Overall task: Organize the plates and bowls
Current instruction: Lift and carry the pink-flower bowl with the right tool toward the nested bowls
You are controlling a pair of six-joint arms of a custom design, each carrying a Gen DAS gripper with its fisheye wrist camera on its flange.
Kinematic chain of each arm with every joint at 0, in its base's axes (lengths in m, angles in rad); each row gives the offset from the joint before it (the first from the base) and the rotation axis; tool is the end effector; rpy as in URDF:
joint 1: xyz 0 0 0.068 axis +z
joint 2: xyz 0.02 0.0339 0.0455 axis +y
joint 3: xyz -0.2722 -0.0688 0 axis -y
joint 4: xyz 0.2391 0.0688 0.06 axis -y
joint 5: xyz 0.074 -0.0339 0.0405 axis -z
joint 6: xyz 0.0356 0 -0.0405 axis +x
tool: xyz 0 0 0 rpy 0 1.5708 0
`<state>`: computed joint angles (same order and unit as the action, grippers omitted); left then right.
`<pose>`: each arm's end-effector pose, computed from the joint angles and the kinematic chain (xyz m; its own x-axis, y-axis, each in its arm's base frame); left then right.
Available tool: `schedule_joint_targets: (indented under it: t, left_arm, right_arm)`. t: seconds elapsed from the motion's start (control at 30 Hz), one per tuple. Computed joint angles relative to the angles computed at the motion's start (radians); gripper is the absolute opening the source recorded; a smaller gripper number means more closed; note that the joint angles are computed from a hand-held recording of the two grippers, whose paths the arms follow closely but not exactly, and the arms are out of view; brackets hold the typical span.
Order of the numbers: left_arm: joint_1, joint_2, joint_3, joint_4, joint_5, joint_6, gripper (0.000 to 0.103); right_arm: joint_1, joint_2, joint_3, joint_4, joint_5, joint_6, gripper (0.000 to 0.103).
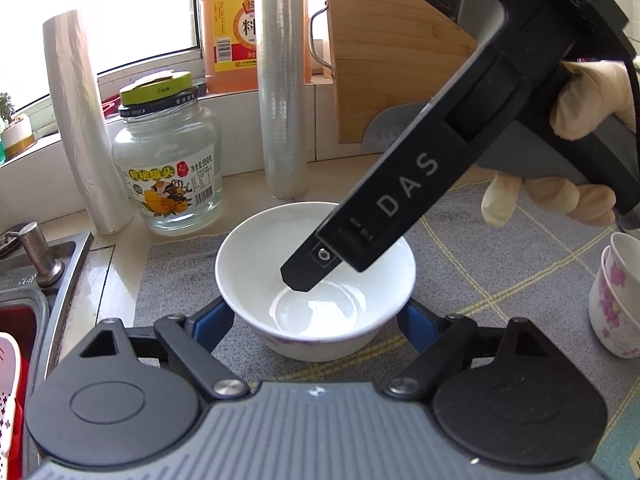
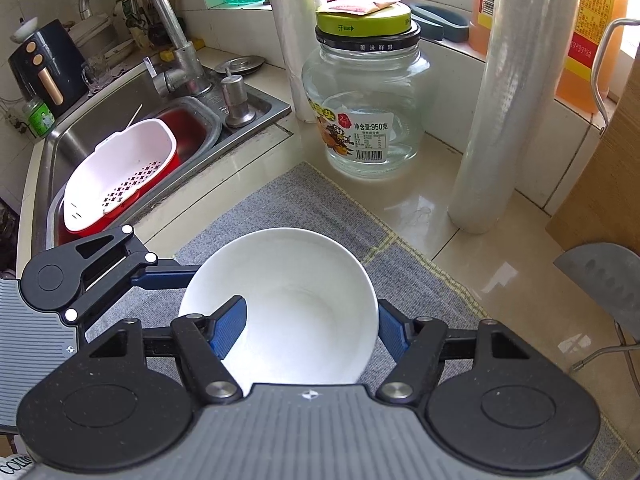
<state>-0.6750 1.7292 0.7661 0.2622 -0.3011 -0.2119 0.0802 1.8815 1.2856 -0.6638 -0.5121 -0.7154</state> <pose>0.2652 -0.1988 0.1506 -0.5805 0.2074 -0.7874 0.3045 0.9521 0.0262 0.3644 0.0468 0.1881 -0.5724 -0.6196 -0.5370 -0.7880 0.5968 0.1513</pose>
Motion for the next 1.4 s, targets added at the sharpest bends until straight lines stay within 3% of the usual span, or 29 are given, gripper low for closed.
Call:
schedule_joint_targets:
  t: [0.87,1.4]
  left_arm:
    - [-0.221,-0.182,0.031,-0.272,-0.055,-0.096,0.088]
    - [-0.347,-0.129,0.179,-0.359,-0.071,-0.087,0.088]
  right_arm:
    - [-0.207,-0.297,-0.186,-0.21,-0.106,-0.178,0.077]
    - [-0.47,-0.392,-0.201,-0.36,-0.146,-0.367,0.078]
